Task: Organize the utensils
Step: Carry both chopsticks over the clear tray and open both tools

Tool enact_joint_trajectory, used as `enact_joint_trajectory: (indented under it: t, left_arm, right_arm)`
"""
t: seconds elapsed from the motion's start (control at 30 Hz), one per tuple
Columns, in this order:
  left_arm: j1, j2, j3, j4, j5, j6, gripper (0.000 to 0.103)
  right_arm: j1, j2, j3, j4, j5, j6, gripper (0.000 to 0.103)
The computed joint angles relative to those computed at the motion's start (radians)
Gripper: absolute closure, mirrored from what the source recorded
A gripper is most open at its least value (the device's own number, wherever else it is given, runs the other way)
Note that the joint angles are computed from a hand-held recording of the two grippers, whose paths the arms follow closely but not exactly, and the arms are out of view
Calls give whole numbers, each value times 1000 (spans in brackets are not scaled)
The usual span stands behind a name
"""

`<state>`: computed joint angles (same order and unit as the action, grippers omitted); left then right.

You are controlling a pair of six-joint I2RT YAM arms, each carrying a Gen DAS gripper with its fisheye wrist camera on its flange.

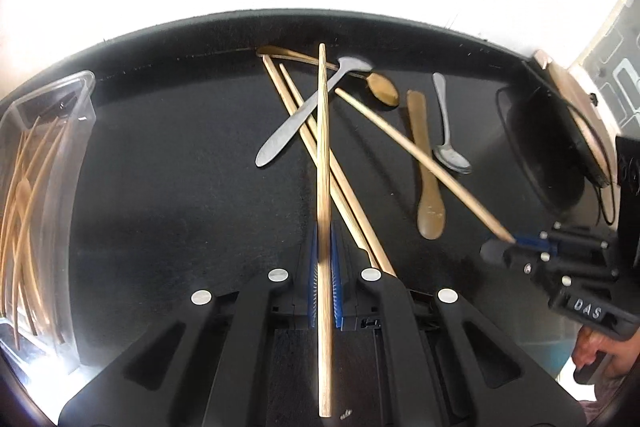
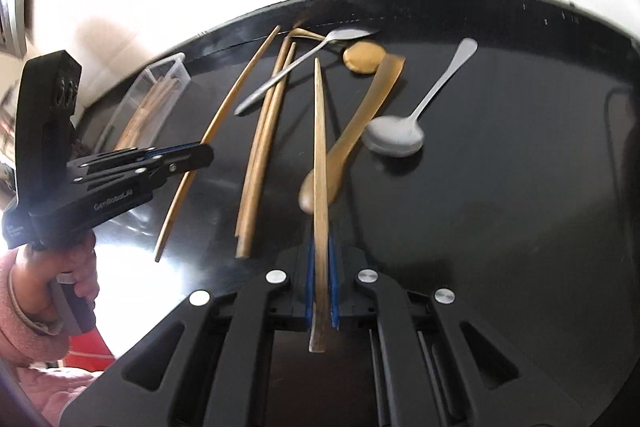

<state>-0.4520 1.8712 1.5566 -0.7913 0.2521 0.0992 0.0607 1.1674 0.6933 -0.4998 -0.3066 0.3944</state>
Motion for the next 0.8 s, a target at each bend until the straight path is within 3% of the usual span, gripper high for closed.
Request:
enact_joint_trajectory:
  t: [0.17, 0.3, 0.5, 0.8]
  left_arm:
    - [59, -35, 7, -20, 54, 14, 98]
    - [147, -60, 56, -79, 87, 58, 98]
    - [288, -56, 148, -164, 116, 161, 98]
    - [464, 54, 360, -294, 191, 267, 98]
  right_arm:
    - [106, -132, 45, -52, 117, 107, 96]
    - [201, -118, 100, -51, 192, 174, 96]
    - [381, 59, 226, 13, 256, 252, 96]
    - [539, 380, 573, 29, 325, 300, 96]
